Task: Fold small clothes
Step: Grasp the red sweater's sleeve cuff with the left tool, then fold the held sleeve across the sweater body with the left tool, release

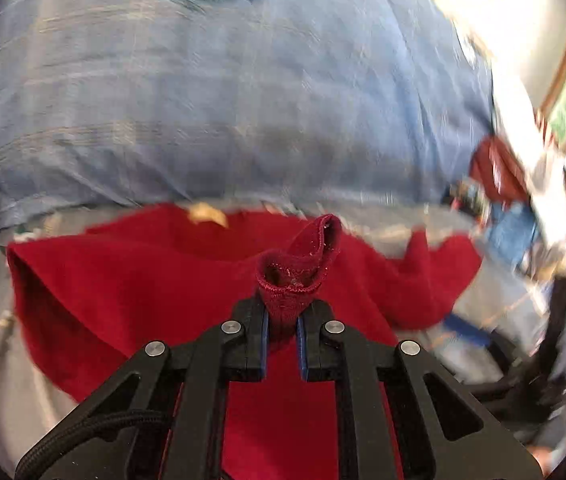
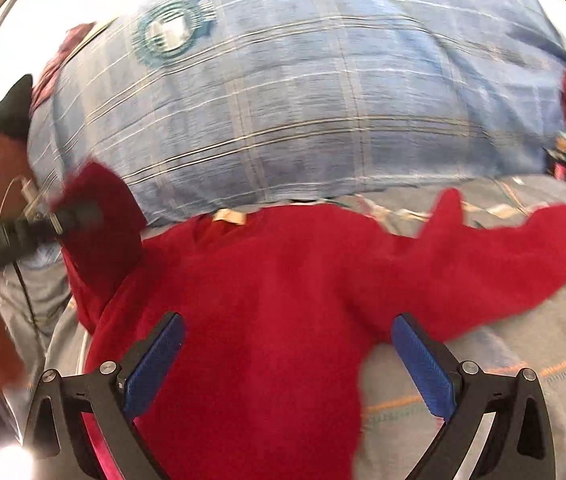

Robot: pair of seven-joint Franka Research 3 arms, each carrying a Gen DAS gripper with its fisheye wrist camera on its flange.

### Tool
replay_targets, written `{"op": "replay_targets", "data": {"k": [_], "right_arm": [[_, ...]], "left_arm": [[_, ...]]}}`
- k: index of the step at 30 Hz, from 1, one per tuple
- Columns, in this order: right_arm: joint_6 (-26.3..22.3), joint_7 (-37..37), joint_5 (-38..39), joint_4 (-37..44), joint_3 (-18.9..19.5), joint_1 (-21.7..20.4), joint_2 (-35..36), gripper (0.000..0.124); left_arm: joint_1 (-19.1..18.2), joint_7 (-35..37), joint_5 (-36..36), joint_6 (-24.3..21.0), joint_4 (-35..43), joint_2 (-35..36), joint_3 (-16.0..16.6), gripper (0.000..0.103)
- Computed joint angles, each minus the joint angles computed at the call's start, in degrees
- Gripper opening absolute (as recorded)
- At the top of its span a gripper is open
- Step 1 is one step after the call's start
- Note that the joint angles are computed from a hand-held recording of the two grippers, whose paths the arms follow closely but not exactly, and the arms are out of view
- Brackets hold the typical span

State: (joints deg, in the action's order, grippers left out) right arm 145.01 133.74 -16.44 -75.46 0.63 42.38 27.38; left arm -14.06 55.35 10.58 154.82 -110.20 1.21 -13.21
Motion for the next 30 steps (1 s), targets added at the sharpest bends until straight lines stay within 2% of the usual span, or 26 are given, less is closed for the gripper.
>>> {"op": "replay_targets", "data": {"k": [1,3,5,6,9,10,12,13,14,17,19,21,22,25,29,30], "right_arm": [[0.33,0.99,0.15,-1.91,-0.31,-0.18,-1.09,0.102],[0.62,2.67,0.24,-5.24,-0.47,-0.67,-2.97,0.103],[0.92,4.11,0.19,-8.25,-0.31,-1.28,-4.69,0.103],[1.04,4.68,0.23,-9.46,-0.12,-1.68,-5.36,0.103],[1.60,5.43,-0.01,-11.76,0.57,-2.59,-6.62,0.103],[1.68,5.93,-0.43,-11.72,0.63,-2.59,-6.57,0.103],[2.18,5.75,-0.73,-11.71,1.05,-2.86,-6.58,0.103],[2.44,5.35,-0.56,-11.33,1.36,-3.01,-6.35,0.102],[3.15,4.81,-0.31,-11.32,1.67,-3.15,-6.19,0.102],[4.16,1.85,0.99,-9.12,2.54,-3.22,-4.38,0.102],[3.82,-0.75,1.83,-7.17,2.90,-2.87,-2.91,0.102],[2.76,-3.09,2.23,-4.10,2.83,-2.13,-0.79,0.101],[1.90,-3.95,2.28,-2.56,2.58,-1.63,0.22,0.093],[-2.15,-7.95,3.74,2.74,2.82,-0.91,3.70,0.076],[-6.01,-10.61,5.21,8.02,1.99,0.22,7.66,0.075],[-6.70,-11.27,5.63,9.28,1.89,0.30,8.65,0.071]], "left_arm": [[-0.70,-1.73,2.34,-0.64,1.15,1.80,-0.51,0.009],[-1.40,-0.29,0.49,-1.46,3.20,4.98,-1.32,0.010],[-2.26,-0.79,1.11,-3.41,4.79,6.82,-1.38,0.018],[-2.47,-0.42,1.10,-4.42,5.35,7.15,-1.46,0.019],[-2.30,1.23,0.41,-3.67,3.23,4.80,-1.43,0.025],[-1.95,2.29,-0.83,-2.88,1.73,3.17,-1.45,0.032],[-0.94,5.34,-5.56,1.63,-3.56,-1.88,-1.02,0.047],[-0.57,4.44,-5.42,3.48,-6.17,-4.38,-0.45,0.061],[0.41,0.98,-2.77,5.33,-9.32,-7.68,0.08,0.070],[4.72,-8.23,6.01,6.77,-14.74,-13.89,-0.17,0.071],[9.23,-15.08,13.36,4.99,-17.38,-17.10,-1.42,0.071],[12.02,-19.40,18.10,2.37,-19.04,-18.39,-1.93,0.071],[12.86,-21.15,19.85,1.36,-19.82,-18.65,-1.97,0.071],[13.45,-23.41,21.61,-0.17,-21.86,-17.78,-0.50,0.071],[11.71,-21.32,18.81,0.99,-23.98,-15.62,2.02,0.071],[11.35,-20.79,18.45,1.30,-24.21,-15.15,2.10,0.071]]}}
